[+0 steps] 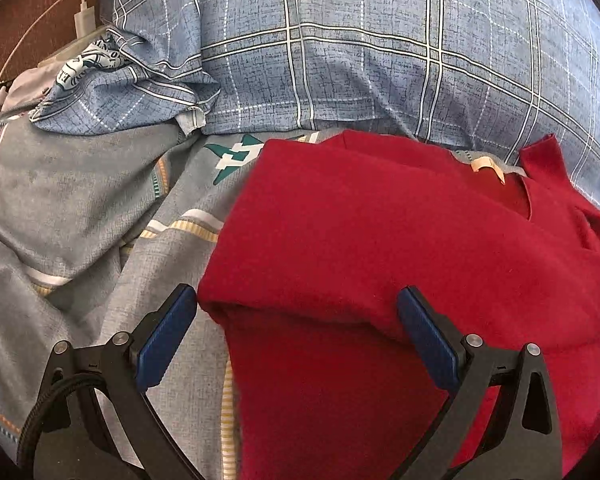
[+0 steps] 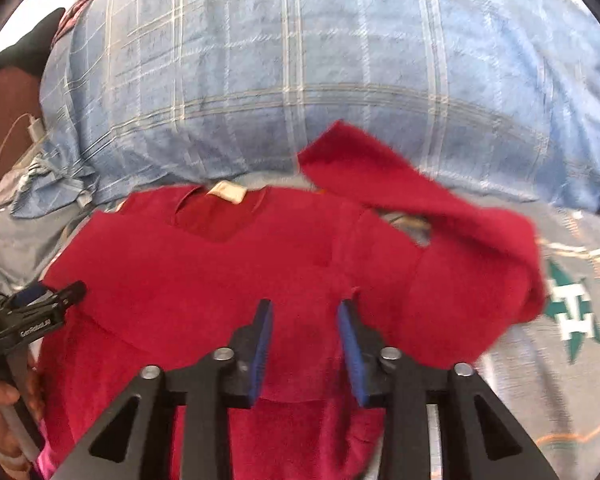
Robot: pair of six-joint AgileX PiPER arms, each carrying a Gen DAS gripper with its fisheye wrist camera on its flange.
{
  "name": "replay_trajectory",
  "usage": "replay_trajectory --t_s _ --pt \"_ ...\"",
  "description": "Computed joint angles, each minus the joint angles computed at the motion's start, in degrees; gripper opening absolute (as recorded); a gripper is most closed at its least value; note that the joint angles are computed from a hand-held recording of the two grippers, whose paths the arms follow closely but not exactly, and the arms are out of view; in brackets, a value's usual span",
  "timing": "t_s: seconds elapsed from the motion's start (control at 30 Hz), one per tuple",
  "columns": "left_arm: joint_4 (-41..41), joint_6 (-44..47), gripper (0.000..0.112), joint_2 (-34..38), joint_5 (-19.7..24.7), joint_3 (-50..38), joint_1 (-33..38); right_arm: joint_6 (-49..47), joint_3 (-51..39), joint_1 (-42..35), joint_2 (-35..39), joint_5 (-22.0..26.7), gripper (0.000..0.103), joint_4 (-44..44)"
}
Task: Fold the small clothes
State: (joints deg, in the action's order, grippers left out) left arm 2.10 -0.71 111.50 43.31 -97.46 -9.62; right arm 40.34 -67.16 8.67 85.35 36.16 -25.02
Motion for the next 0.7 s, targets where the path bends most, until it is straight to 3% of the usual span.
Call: replay_trajectory --t_s 0.03,0.1,0.13,0.17,0.23,0.37,0.5,0.57,0.63,0.7 --pt "0.1 -0.1 0.101 0.0 0.0 0.1 0.0 4.0 0.6 0.4 -0.2 -0.1 0.066 -3.7" --pt "0.6 -0.5 0.101 0.2 -0.1 0.0 -0.2 6.3 1.3 0.4 0.2 -0.5 0.068 -6.2" --pt "0.9 -0.7 0.101 0.3 -0.1 -0.1 -0.3 4.6 0.3 0.0 1.5 0.4 0.062 -5.3" --pt "1.2 -0.9 0.101 0.4 -0.1 -0.1 -0.4 3.9 -0.4 0.0 2.5 1.0 0.038 -5.3" --pt "1.7 -1.3 0.101 0.6 -0.1 -0.2 -0.6 3.3 -1.2 -0.1 3.9 1.1 0.014 -6.2" --pt "2.4 -1.8 0.101 0.6 -0.6 0.2 -1.0 7.3 -0.2 -1.1 5.0 -0.2 0.014 -10.9" --pt "1.6 -1.4 0.101 0.4 -0.9 0.6 -0.8 0.8 0.1 -3.2 3.2 -1.6 0.014 -4.2" --pt "1.3 -1.3 0.101 0.3 -0.9 0.7 -0.7 -4.8 0.5 -6.2 0.8 -4.7 0.023 3.6" --pt "1.1 -1.2 0.101 0.2 -1.0 0.9 -0.7 -5.7 -0.8 -7.5 0.3 -5.4 0.038 4.7" --pt "0.9 -1.1 0.101 0.2 -0.9 0.8 -0.6 -6.2 -4.3 -8.0 2.1 -4.4 0.04 3.4"
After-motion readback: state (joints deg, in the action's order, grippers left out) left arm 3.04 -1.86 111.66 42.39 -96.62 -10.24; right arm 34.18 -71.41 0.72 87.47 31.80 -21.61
